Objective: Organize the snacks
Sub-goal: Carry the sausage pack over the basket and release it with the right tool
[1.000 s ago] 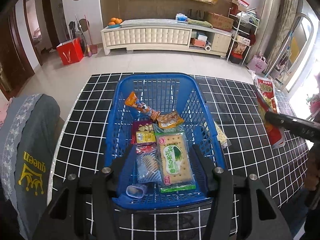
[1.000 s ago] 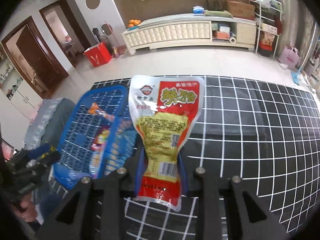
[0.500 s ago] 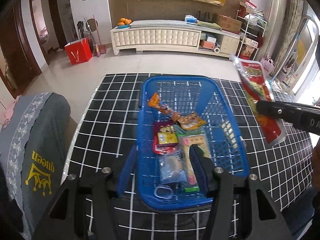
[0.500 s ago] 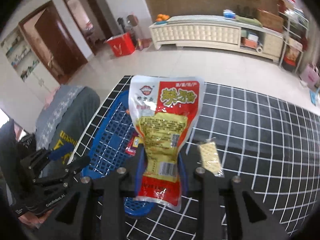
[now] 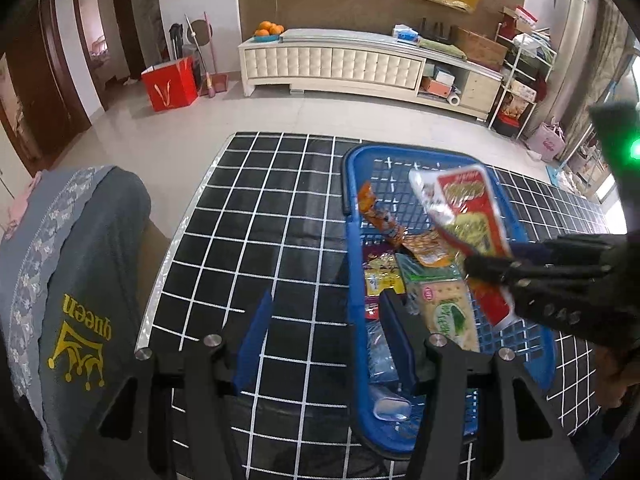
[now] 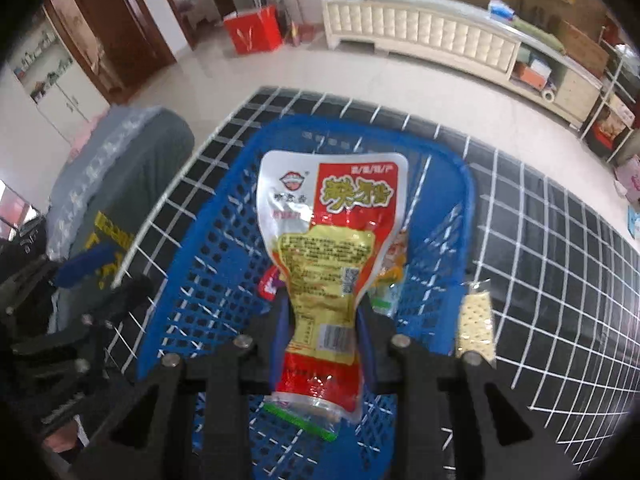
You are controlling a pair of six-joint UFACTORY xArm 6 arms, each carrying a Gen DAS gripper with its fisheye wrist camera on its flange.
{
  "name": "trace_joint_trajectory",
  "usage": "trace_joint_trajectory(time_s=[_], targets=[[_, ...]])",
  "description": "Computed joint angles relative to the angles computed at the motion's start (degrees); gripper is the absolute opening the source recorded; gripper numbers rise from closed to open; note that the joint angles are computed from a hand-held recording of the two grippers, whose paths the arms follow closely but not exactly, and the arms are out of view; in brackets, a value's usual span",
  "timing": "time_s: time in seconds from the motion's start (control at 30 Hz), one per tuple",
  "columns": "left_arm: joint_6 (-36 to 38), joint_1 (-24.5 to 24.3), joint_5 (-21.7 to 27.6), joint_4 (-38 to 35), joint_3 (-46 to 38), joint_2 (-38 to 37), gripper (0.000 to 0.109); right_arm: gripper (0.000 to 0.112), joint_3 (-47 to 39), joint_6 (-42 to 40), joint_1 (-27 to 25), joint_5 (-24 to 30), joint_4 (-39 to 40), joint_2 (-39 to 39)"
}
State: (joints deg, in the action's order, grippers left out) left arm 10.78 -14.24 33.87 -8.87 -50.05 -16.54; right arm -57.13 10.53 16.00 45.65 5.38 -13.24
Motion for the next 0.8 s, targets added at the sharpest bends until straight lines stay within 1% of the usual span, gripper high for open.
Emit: trace_joint_trajectory(time_s=[0.07, 0.23, 0.33, 0.4, 0.47, 0.5, 0.53, 0.57, 0.6, 0.67, 0.73, 0.8], targets=[[0.82, 0.21, -0.04, -0.73, 0.05, 0.59, 0.053, 0.035, -0.17, 1.23, 0.35, 0.18, -1.93, 0.96], [1.99, -0.06, 0.03, -1.64, -0.16, 1.70, 0.053, 0.035, -1.29, 2.59, -0.37, 1.72, -3.22, 3.34], [2.64, -0.37, 0.05, -1.98, 0.00, 1.73, 0.053, 0.037, -2.10, 6.06, 0.41, 2.49, -8.13, 3.89], [2.36, -0.64, 0.11, -1.32, -0.11, 1.90, 0.053, 0.042, -2.72, 6.84, 0.81, 3.78, -9.93, 4.00], [1.25, -0.89, -0.03, -0.12, -0.25, 2.00, 0.053, 0.052, -2.75, 7.00, 0.83, 3.56, -10.50, 3.99], [1.20, -0.88, -0.08, -0.17, -0.17, 1.92, 0.053, 0.055, -2.61, 6.54, 0.93, 3.48, -10.38, 3.72], [1.48, -0.94, 0.04, -0.64, -0.08, 1.71, 0.053, 0.061, -2.39, 6.18, 1.01, 3.43, -10.25, 3.39], [1.54, -1.04, 0.19, -0.77, -0.03, 1.50, 0.053, 0.070, -2.48, 6.57, 1.40, 3.40, -10.85, 3.38], [1.47, -1.11, 0.20, -0.53, 0.12, 1.30, 0.053, 0.072, -2.00, 7.52, 1.63, 2.91, -11.89, 2.64], [0.67, -1.35, 0.28, 0.70, 0.47, 0.71, 0.053, 0.080, -1.15, 8.19, 1.77, 1.82, -12.04, 1.35], [-0.13, -1.52, 0.42, 1.71, 0.94, -0.16, 0.053, 0.082, -0.25, 9.27, 1.88, 0.85, -12.58, 0.08], [-0.10, -1.72, 0.43, 1.72, 1.46, -1.21, 0.053, 0.085, 0.90, 8.72, 1.52, 0.10, -11.03, -1.69]])
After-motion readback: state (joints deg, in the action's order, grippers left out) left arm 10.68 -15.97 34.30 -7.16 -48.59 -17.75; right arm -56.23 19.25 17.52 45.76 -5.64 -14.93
